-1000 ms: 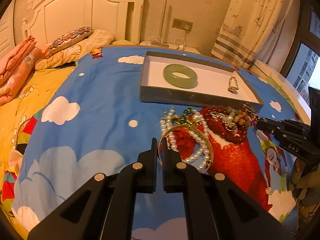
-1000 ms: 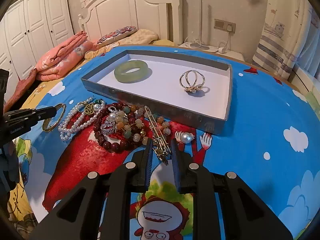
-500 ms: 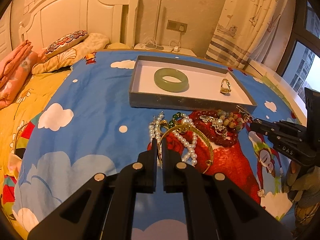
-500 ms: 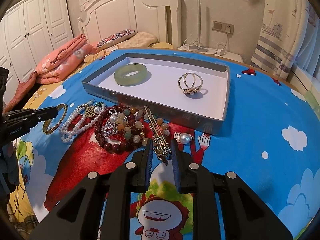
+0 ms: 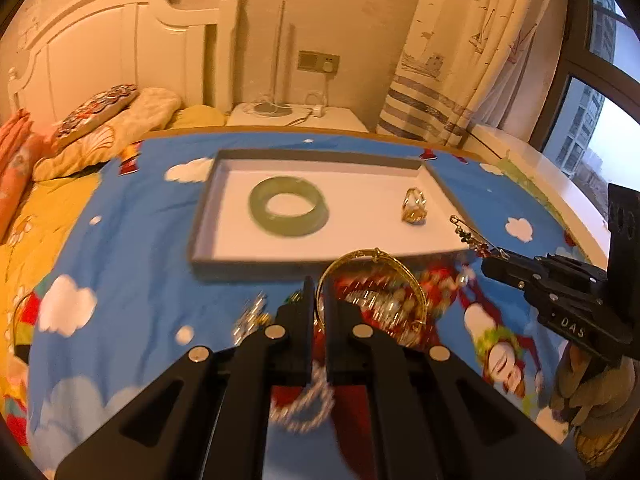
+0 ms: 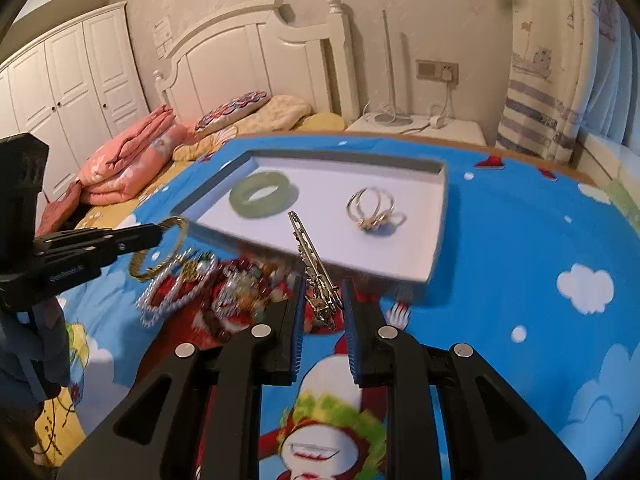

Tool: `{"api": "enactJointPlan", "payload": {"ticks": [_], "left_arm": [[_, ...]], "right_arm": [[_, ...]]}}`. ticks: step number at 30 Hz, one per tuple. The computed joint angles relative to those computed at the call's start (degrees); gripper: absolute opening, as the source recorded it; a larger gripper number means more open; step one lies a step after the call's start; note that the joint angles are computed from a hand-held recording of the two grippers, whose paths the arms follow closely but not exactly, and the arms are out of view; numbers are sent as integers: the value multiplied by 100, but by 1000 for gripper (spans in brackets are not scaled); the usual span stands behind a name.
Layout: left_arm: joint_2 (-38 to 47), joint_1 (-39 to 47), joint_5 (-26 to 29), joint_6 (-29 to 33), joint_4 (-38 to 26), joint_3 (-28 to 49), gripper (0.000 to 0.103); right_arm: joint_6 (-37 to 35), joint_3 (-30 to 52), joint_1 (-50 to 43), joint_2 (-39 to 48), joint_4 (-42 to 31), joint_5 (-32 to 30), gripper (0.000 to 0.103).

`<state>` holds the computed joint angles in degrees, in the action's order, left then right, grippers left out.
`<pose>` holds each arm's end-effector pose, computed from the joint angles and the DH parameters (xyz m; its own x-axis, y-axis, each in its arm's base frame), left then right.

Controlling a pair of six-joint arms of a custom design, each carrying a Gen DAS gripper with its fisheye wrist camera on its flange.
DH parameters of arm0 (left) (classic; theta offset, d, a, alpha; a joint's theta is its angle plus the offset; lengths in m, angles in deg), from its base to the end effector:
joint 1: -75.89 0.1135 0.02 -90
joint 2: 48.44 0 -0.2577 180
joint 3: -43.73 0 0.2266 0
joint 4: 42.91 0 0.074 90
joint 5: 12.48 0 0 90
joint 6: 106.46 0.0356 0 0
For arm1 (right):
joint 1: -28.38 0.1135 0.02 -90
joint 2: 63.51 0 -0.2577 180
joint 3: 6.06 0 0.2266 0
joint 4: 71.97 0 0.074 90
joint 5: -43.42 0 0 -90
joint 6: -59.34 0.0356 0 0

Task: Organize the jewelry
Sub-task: 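Drop the gold bangle in the tray with left tool while right tool drops the pin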

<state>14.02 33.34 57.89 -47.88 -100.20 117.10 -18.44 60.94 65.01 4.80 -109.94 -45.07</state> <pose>0.1536 -0.1248 0.3070 -0.6981 -0.0257 -0.7155 0.1198 0.9811 -0.1521 0.1901 0.1401 0.2784 -0.6193 -0.1968 -0.7601 -0.4594 0.8759 0.1475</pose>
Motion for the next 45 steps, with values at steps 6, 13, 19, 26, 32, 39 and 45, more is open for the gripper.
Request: {"api": "enactJointPlan", "payload": {"ticks": [6, 13, 19, 26, 32, 39, 45], "left_arm": [[1039, 635, 494, 431, 512, 538, 4], [2300, 817, 225, 882, 590, 1614, 4], [3133, 965, 65, 1024, 514, 2267, 4], [3640, 858, -324, 1052, 310, 2729, 8], [3531, 662, -728, 1079, 425, 2556, 57], [2729, 431, -1298, 908, 534, 1816, 69], [1969, 7, -1903, 489, 129, 1212, 77]], "right_arm": [[4, 399, -510, 704, 151, -497, 20], [-40, 1094, -580, 1633, 71, -518, 20], [-90, 1382, -491, 2089, -8, -459, 20], [-23, 1371, -518, 2149, 11, -424, 21], [93, 1140, -584, 1936, 210, -531, 55], [166, 787, -567, 1537, 507, -472, 56], [304, 547, -561, 1207, 567, -497, 56]]}}
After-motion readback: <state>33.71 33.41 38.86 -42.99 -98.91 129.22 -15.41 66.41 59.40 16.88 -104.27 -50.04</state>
